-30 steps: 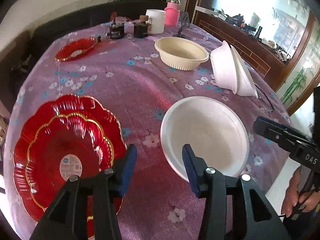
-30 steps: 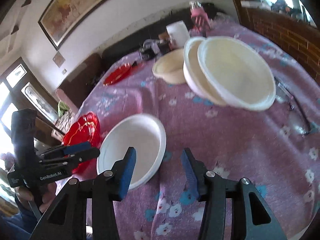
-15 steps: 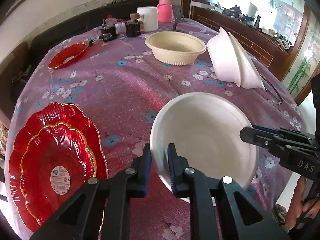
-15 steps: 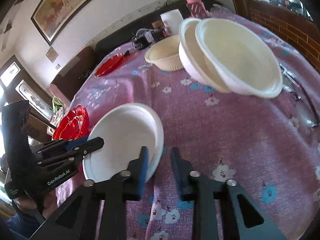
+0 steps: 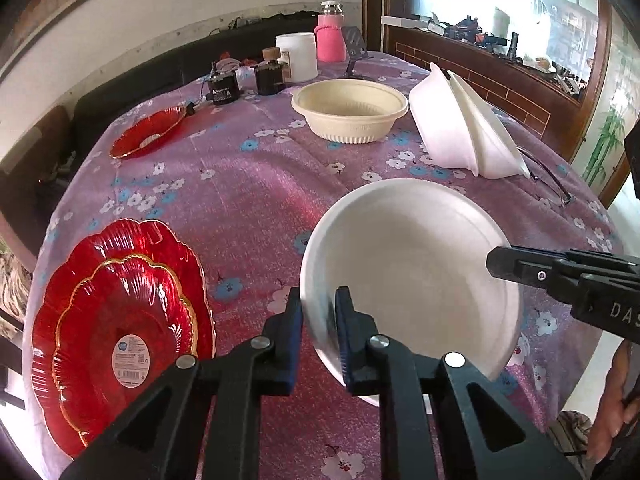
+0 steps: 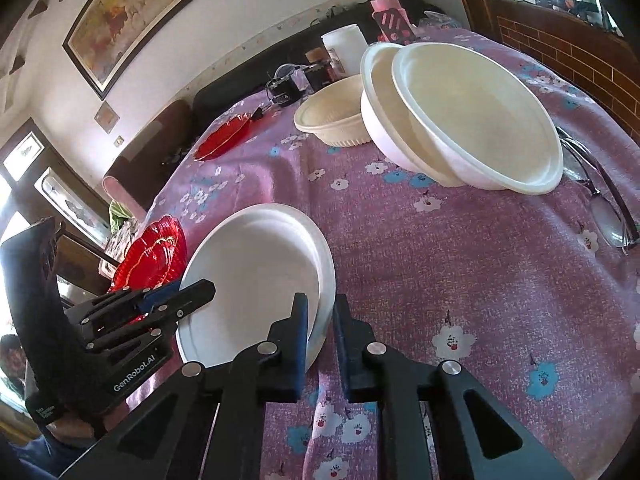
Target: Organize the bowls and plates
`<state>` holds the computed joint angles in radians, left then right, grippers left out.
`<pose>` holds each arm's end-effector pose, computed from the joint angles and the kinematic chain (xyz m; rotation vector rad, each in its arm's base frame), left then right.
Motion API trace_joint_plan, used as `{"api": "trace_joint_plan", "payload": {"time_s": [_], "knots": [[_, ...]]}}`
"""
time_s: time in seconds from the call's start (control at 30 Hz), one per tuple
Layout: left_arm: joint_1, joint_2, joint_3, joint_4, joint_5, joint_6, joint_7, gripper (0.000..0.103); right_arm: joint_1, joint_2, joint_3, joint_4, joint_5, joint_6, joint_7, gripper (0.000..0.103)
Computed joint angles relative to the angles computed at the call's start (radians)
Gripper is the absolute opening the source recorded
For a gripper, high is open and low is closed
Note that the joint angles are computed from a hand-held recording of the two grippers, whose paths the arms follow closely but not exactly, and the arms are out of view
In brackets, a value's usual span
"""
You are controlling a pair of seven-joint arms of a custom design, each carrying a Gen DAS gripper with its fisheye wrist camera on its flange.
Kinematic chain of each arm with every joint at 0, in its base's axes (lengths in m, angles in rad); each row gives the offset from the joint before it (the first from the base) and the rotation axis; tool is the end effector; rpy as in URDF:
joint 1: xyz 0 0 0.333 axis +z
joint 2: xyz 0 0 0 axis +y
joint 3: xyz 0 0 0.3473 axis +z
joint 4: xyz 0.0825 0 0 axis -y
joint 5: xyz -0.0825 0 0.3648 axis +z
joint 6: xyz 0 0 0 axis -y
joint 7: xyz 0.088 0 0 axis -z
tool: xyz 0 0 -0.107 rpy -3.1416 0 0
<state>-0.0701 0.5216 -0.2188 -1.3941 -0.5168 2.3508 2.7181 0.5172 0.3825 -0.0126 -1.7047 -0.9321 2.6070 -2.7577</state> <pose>0.7175 -0.1802 0.4966 -0.6537 2.6975 -0.9471 0.5947 0.3493 0.4594 -0.9533 2.1854 -0.5006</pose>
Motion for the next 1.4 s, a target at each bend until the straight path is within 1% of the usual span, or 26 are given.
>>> {"api": "trace_joint_plan", "payload": {"time_s": [0.17,0.4,0.8,1.2,1.4], "knots": [[-0.001,-0.021,-0.009,-0.058,-0.02,0.082,0.038,0.016,-0.004,0.007,0.001,0.0,0.012,0.012,-0.003,0.014],[0.0,-0.031,-0.015,-0.087,-0.042,0.127,0.068,0.016,-0.002,0.016,-0.004,0.008,0.018,0.014,-0.005,0.014],[0.015,-0.054,-0.031,-0.125,-0.101,0.167,0.137,0.017,0.007,0.003,-0.008,0.004,-0.014,-0.005,0.024,0.014],[0.029,-0.069,-0.039,-0.134,-0.157,0.187,0.178,0.017,0.01,0.008,-0.005,0.033,-0.023,-0.027,0.005,0.014],[0.039,-0.07,-0.041,-0.118,-0.185,0.18,0.186,0.017,0.013,0.015,-0.004,0.064,-0.02,-0.046,-0.027,0.014]]}}
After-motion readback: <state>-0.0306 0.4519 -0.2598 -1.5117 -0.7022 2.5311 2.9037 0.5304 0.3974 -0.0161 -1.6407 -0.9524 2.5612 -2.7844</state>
